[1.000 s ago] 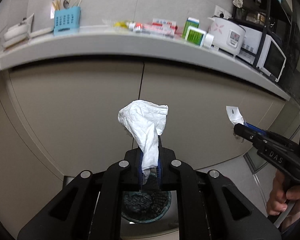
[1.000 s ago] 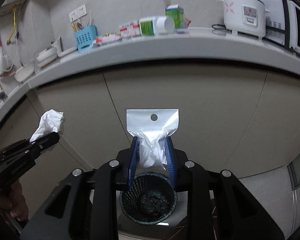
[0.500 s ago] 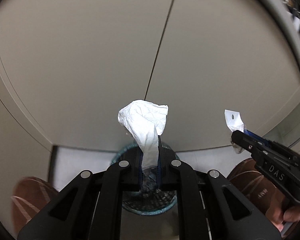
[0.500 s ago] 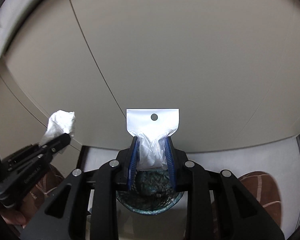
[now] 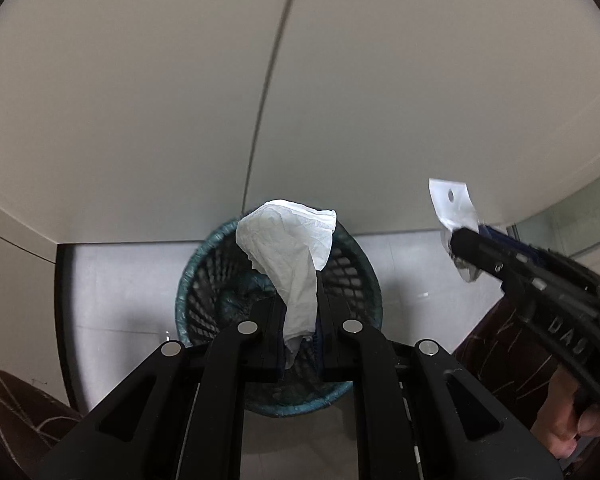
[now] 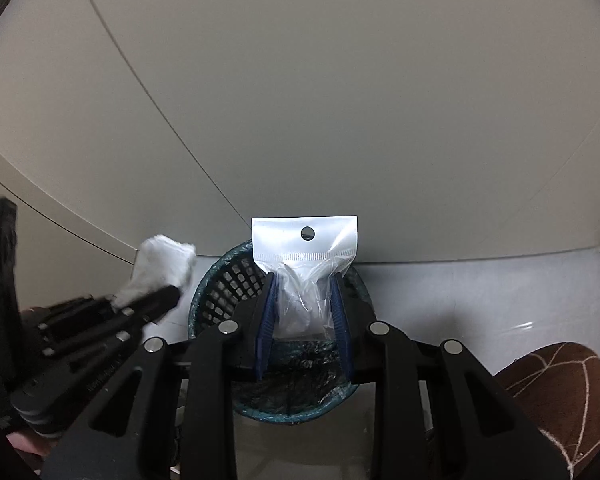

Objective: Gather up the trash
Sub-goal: 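Open the left tool to drop the tissue while the right tool releases the bag into the bin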

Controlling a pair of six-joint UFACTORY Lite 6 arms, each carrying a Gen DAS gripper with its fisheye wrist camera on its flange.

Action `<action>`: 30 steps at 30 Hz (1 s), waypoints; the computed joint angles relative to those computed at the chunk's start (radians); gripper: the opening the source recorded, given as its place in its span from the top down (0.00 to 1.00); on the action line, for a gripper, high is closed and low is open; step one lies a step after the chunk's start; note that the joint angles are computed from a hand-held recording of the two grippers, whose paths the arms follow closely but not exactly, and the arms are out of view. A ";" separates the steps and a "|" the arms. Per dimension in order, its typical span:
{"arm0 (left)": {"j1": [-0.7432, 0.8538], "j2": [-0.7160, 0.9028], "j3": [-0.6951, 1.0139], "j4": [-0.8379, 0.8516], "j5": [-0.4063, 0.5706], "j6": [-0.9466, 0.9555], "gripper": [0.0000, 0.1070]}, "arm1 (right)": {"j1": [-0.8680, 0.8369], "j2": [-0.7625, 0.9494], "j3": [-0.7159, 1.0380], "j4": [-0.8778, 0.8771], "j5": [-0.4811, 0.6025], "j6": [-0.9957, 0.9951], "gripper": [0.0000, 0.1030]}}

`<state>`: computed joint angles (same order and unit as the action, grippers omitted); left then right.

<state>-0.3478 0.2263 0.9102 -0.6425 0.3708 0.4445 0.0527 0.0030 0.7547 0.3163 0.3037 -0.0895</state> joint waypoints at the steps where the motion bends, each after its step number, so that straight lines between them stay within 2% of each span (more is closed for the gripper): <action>1: -0.004 0.006 0.003 -0.002 0.006 0.005 0.89 | -0.002 0.009 0.004 0.004 0.001 -0.002 0.75; 5: -0.012 0.003 0.000 -0.024 0.015 0.021 0.86 | 0.000 0.023 0.014 0.036 0.005 -0.027 0.75; 7: 0.013 0.019 0.014 -0.035 0.020 0.050 0.71 | -0.009 0.016 0.006 0.050 0.006 -0.046 0.75; 12: 0.024 0.043 0.017 -0.047 0.006 0.066 0.54 | -0.048 -0.004 -0.011 0.081 0.015 -0.103 0.75; 14: 0.021 0.045 0.017 -0.034 0.001 0.054 0.53 | -0.053 -0.007 -0.017 0.091 0.015 -0.114 0.75; 18: 0.027 0.029 -0.005 0.008 -0.038 0.000 0.33 | -0.041 0.018 -0.016 0.111 0.001 -0.129 0.75; 25: 0.053 -0.026 -0.036 0.319 -0.090 -0.295 0.14 | -0.006 0.079 0.031 0.230 0.021 -0.289 0.74; 28: 0.063 -0.054 -0.036 0.435 -0.068 -0.394 0.10 | 0.002 0.122 0.048 0.294 0.019 -0.359 0.73; 30: 0.071 -0.081 -0.040 0.428 -0.054 -0.370 0.09 | 0.019 0.145 0.059 0.288 0.010 -0.354 0.73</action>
